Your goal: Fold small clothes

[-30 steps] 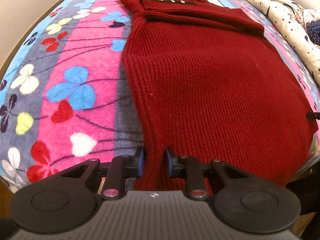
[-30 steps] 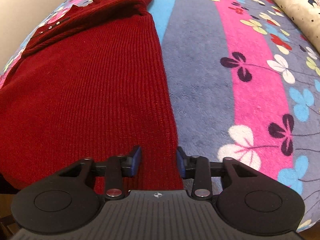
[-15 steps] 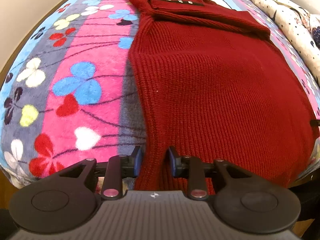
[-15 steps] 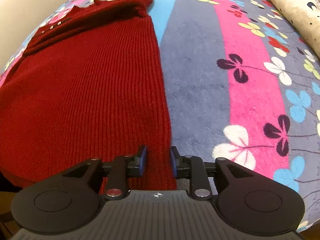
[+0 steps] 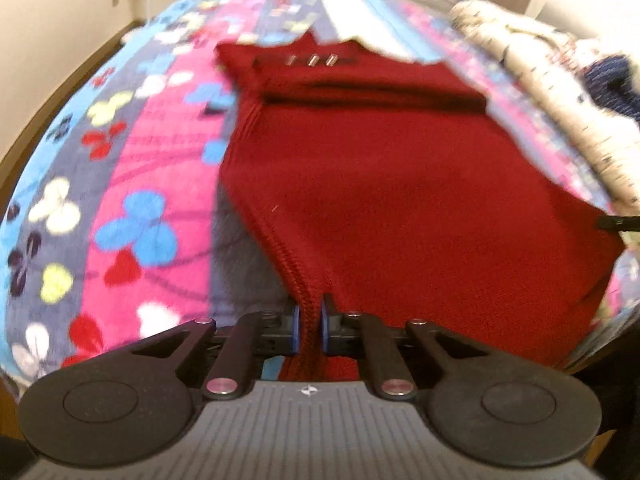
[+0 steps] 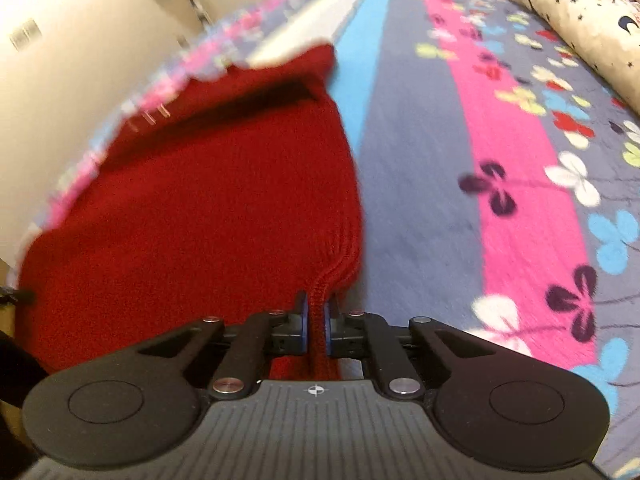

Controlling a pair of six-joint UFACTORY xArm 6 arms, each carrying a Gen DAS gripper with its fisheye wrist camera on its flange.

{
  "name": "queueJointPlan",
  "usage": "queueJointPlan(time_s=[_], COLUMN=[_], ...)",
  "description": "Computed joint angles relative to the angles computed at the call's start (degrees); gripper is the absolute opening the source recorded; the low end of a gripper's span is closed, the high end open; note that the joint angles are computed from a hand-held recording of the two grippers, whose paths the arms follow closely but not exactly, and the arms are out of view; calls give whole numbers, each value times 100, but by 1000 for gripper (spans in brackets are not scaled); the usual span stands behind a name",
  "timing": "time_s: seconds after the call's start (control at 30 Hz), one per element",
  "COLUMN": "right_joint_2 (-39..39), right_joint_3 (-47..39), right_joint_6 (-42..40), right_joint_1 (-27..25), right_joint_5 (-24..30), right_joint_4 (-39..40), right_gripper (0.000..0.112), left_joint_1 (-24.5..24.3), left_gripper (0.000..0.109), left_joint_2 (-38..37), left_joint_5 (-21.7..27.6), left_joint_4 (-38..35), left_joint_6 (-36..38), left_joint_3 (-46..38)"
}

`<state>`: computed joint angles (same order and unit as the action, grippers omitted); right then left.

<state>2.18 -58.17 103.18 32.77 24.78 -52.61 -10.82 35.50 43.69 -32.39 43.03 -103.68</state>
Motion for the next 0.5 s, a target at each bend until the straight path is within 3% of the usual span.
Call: queueJointPlan(time_s=[0.17,0.37,0.5], right_joint_2=[-324,-1241,-1760], right_joint_3=[39,495,668], right_joint_6=[970,2887,3547], right_joint_1=[191,785,1629], right_joint_5=[121,962,1918], right_joint_4=[-989,-2408,-3047], right_gripper=[7,5,5], left_joint_1=[109,434,961], left_gripper=[9,8,8], left_joint_2=[-379,-1075,-1366], left_joint_5=[125,638,1506], left_joint_4=[-558,-1413,-2109], left_joint_6=[507,1369,1536], left_joint_3=[83,421,362])
